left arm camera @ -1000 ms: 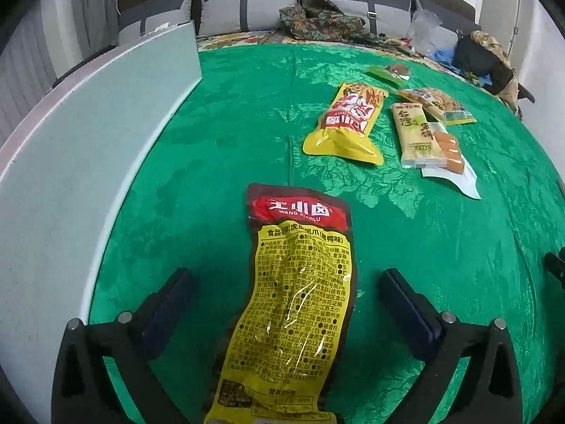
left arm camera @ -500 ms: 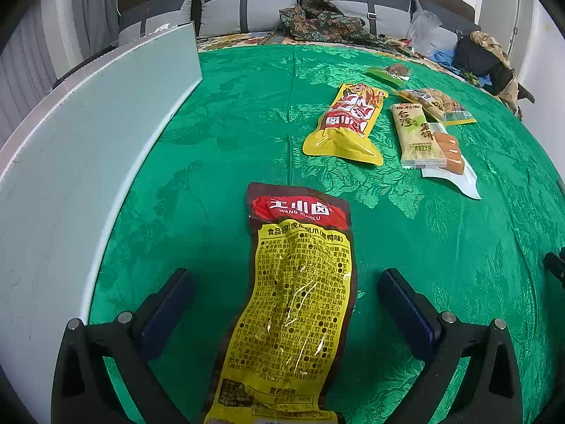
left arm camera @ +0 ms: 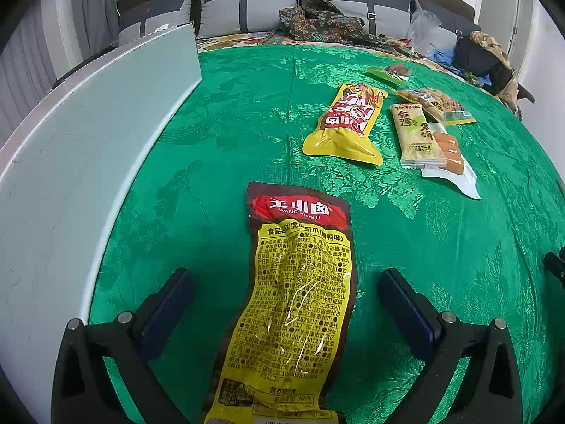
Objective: Organize snacks
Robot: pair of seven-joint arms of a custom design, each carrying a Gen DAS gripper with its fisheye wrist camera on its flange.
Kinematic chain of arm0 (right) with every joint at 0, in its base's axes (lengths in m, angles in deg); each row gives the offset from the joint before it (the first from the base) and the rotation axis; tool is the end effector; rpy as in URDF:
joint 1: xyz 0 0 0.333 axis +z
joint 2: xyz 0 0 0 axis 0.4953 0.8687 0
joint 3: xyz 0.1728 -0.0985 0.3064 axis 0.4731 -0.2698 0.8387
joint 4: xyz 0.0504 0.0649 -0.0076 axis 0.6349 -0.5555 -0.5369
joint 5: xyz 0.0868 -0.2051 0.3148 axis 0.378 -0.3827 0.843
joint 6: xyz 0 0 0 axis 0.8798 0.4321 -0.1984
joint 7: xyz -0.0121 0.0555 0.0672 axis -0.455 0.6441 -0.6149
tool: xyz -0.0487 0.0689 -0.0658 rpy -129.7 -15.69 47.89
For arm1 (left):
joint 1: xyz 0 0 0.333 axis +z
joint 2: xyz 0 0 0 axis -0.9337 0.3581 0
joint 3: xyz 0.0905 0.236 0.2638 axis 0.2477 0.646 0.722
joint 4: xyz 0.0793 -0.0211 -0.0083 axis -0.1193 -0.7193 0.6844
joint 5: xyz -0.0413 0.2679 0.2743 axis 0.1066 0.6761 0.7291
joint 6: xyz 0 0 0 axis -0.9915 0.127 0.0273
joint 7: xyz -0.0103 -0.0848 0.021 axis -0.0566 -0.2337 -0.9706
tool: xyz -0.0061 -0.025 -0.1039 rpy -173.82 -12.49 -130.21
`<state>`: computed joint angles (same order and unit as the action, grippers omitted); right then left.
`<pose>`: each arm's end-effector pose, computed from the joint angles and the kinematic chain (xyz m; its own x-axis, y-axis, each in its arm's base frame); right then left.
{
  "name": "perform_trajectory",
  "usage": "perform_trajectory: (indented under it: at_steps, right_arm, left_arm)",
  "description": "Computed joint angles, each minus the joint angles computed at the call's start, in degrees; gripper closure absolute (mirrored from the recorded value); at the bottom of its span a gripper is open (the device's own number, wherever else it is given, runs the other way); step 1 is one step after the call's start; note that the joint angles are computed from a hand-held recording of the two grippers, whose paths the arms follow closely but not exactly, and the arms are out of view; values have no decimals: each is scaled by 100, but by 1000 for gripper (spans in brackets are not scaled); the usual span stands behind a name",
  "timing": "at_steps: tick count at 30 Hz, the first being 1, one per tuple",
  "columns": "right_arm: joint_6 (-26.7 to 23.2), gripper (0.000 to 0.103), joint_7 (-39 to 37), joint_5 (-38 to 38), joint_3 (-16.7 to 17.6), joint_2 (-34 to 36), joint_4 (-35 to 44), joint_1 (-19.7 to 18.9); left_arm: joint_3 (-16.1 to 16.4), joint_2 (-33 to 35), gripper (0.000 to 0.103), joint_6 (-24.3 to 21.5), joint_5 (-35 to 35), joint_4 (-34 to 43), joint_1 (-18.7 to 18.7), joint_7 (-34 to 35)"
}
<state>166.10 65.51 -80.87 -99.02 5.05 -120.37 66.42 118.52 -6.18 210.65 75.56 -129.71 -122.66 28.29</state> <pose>0.6290 0.2668 0.2635 0.1931 -0.9811 0.0118 -0.7637 -0.1579 -0.6259 0.6015 -0.2016 0.2616 0.2190 -0.9757 0.0102 -0.7968 -0.1848 -0.5753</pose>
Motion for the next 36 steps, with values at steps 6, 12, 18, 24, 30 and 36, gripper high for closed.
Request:
perform_trajectory:
  at_steps: [6,12,18,24,30,36]
  right_arm:
    - [0,20,-11,13,2,-1,-2,0]
    - [2,20,-17,21,3,0,-3,0]
    - [-3,20,-21,25,5,-1,0,-1]
    - [1,20,-21,26,4,-1,-4,1]
    - [-4,20,-23,27,6,-2,-1,-1]
    - [-196,17,-45,4,130,-18,90,-97]
  left_arm:
    - [0,6,0,-2,-11,7,-2,6]
    - [0,7,0,-1,-15,7,-2,13]
    - [-165,-15,0,-78,88,115,178,137]
    - [-657,-204,0,-58,465,140,734,342]
    - [-557,-135,0,181,157,58,587,525]
    - [-568,-124,0,188,-77,62,568,730]
